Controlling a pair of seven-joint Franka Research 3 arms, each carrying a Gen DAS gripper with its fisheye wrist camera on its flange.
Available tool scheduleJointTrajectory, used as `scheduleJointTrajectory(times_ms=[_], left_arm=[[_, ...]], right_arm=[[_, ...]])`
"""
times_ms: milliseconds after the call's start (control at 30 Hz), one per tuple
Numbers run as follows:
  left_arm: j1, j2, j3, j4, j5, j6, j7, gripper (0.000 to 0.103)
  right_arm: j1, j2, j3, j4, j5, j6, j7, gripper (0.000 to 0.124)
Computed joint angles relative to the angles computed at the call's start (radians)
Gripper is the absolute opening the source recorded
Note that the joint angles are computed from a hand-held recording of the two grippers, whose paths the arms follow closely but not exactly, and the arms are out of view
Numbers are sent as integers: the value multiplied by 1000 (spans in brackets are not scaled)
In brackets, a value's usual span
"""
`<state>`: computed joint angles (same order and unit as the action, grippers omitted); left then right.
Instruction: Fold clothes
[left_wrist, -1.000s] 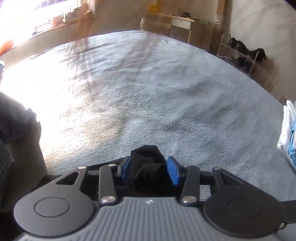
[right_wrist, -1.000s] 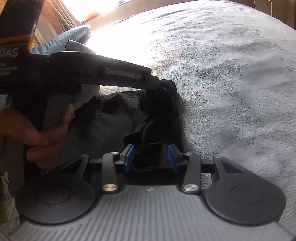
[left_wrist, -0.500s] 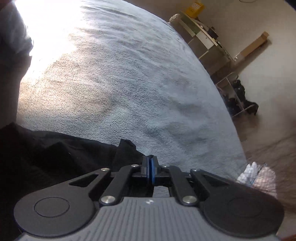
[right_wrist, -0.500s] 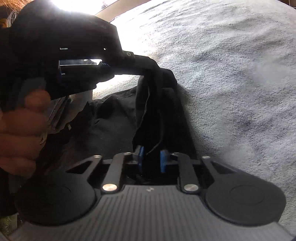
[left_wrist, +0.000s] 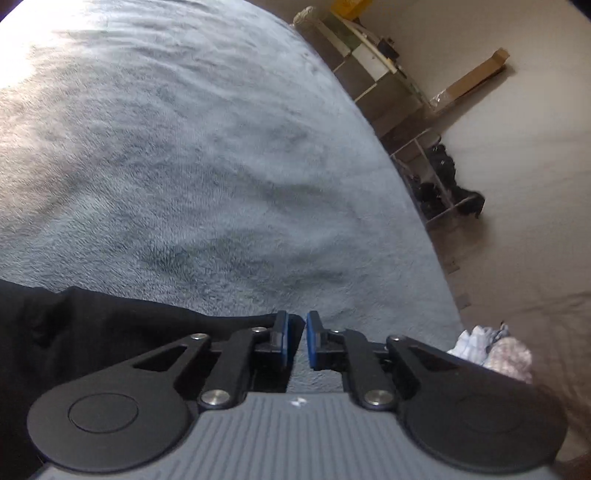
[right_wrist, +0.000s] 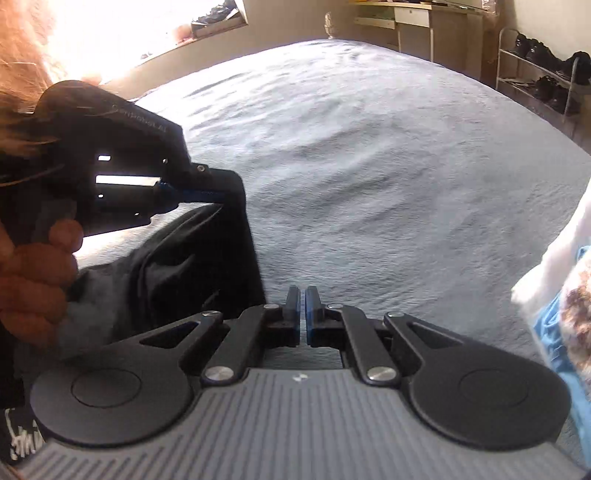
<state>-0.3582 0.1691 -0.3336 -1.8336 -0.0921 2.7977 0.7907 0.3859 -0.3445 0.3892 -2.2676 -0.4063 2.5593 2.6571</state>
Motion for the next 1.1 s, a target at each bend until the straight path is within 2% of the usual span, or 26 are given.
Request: scheduleJointTrajectory(times_ms=[67, 100, 133, 167, 200, 300, 367, 400, 467, 533, 633, 667, 700, 733, 967, 1100], left_arm=[[-8, 9, 3, -1, 24, -7, -4, 21], [-1, -5, -5, -23, 3, 20, 13, 26], [7, -23, -13, -50, -22, 49, 34, 32], [11, -41, -16, -71, -38, 64, 49, 43], [12, -62, -11, -90, -38, 64, 52, 48], [14, -124, 8, -135, -50, 19, 53, 48], [12, -175, 24, -174, -53, -22, 39, 48], [11, -204, 32, -196, -47, -42, 29, 48], [10, -269, 45, -246, -7, -83, -7, 48], [7, -333, 51, -302, 24, -110, -44, 48], [-4, -427, 53, -388, 51, -144, -106, 48], [-8, -450, 53, -411, 59, -152, -123, 48], [-12, -465, 51, -427, 71, -162, -140, 48], [-14, -478, 46, -438, 86, -173, -157, 48], [-24, -497, 8, -443, 248, -285, -186, 48], [-35, -482, 0, -427, 314, -321, -154, 49]], right_arm=[[-1, 2, -27, -30, 35, -18, -11, 2], [-3, -5, -37, -48, 50, -24, -9, 3], [-1, -28, -50, -75, 73, -11, -5, 4], [-4, -55, -56, -103, 91, 20, 11, 5], [-7, -83, -59, -133, 111, 64, 22, 6], [6, -142, -62, -197, 192, 194, 1, 11], [50, -132, -85, -210, 248, 289, -82, 25], [79, -112, -101, -203, 271, 316, -143, 34], [154, -59, -146, -173, 320, 348, -290, 39], [184, -7, -155, -127, 340, 334, -407, 39], [185, 42, -146, -71, 383, 257, -519, 33], [184, 52, -144, -59, 405, 226, -546, 23], [182, 63, -140, -47, 425, 194, -571, 1], [176, 66, -136, -46, 442, 178, -580, 2], [89, -59, -97, -201, 590, 259, -321, 0], [23, -101, -38, -226, 578, 248, -142, 0]])
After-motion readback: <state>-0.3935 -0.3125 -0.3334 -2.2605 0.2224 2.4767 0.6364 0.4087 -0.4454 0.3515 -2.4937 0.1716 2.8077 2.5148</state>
